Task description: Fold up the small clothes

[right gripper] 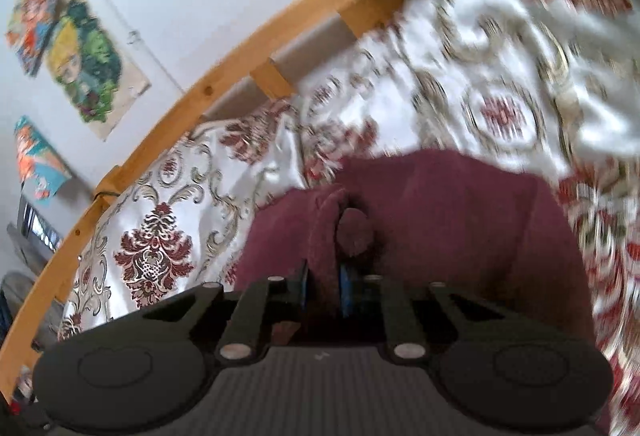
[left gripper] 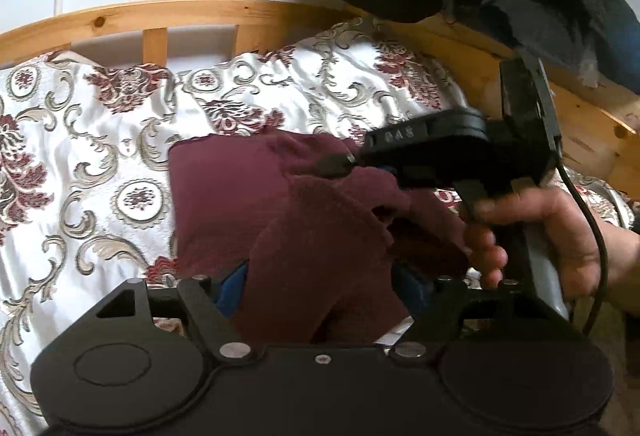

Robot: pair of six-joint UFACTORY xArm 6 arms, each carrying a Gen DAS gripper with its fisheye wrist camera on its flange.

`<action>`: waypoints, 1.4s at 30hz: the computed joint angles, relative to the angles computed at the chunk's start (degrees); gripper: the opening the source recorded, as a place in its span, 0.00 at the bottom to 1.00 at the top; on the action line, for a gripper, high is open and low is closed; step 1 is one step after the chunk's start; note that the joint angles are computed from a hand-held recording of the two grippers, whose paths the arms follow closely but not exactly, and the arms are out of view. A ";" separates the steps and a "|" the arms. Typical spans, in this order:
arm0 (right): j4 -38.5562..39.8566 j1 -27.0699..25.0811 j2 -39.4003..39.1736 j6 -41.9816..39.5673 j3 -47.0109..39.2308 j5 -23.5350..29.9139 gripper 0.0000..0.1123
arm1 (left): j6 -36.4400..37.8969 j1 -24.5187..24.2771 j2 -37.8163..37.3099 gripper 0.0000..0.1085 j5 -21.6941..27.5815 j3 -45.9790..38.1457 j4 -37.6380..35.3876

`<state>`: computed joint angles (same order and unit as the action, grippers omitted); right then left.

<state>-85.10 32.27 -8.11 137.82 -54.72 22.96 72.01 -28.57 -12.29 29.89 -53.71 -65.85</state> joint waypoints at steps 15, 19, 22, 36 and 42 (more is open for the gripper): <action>2.36 -0.22 -13.53 -5.70 9.03 7.57 0.15 | 2.58 -8.50 2.65 0.71 0.54 -2.66 -3.17; 4.12 -0.38 -15.74 -4.91 11.49 9.21 0.15 | 2.81 -8.78 4.14 0.71 2.81 -3.76 -4.72; 5.95 -0.40 -16.37 -5.33 12.51 9.78 0.15 | 2.15 -8.09 5.33 0.71 5.24 -4.53 -5.38; 13.74 2.51 -18.95 -6.52 15.44 13.92 0.72 | -0.46 -1.74 1.32 0.92 12.48 -2.78 -10.28; 17.76 6.75 -19.66 -9.98 14.76 17.72 0.89 | -4.51 -0.12 -2.26 0.94 8.79 -0.53 -9.14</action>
<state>-67.34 39.03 -27.77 127.84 -39.96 40.67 67.51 -28.69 -14.55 38.67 -54.24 -74.99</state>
